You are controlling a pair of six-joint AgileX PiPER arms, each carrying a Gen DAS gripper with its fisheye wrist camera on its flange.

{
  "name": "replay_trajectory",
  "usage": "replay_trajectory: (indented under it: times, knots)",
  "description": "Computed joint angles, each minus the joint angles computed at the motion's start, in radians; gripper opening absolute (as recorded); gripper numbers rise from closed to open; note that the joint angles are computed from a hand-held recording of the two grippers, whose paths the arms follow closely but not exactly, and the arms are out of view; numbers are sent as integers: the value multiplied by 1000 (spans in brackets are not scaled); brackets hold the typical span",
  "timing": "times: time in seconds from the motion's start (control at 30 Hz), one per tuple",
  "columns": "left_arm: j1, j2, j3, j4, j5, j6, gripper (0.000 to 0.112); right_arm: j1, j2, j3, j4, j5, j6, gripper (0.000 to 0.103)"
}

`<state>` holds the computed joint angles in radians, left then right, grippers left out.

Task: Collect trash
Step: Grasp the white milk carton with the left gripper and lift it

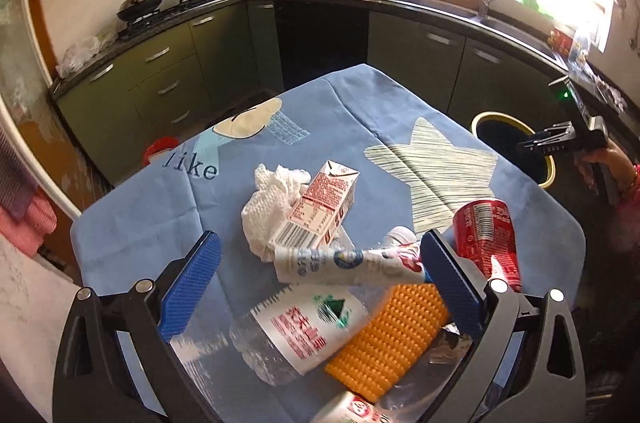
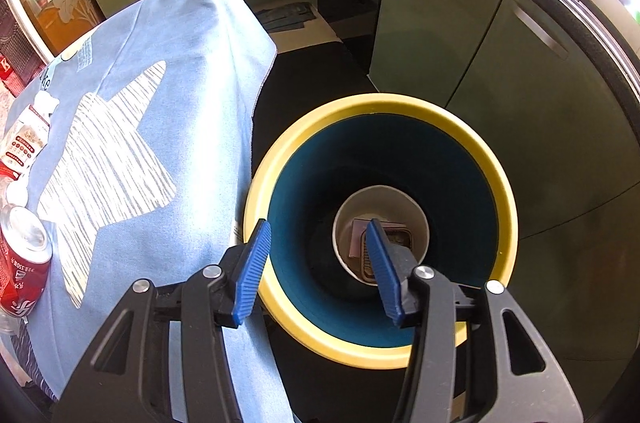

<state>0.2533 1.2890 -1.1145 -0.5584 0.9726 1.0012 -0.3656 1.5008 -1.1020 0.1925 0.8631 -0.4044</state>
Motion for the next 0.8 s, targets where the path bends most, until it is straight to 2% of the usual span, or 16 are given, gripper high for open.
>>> replay_trajectory:
  times: [0.13, 0.2, 0.27, 0.33, 0.53, 0.63, 0.8]
  knots:
    - [-110, 224, -236, 107, 104, -61, 94, 0, 8, 7, 4, -4, 4, 48]
    - [-147, 302, -317, 145, 148, -79, 85, -2, 8, 10, 5, -5, 6, 48]
    - [-177, 364, -370, 179, 173, -88, 71, -7, 8, 12, 5, -4, 7, 48]
    - [-208, 423, -420, 219, 198, -106, 65, -16, 6, 15, 6, -3, 5, 48]
    - [-266, 504, -464, 301, 224, -122, 53, -34, 7, 30, 15, -8, -5, 48]
    - [-283, 518, -461, 325, 218, -131, 52, -33, 18, 30, 25, -11, -14, 48]
    - [-291, 533, -461, 342, 209, -143, 41, -24, 29, 36, 40, -18, -27, 48]
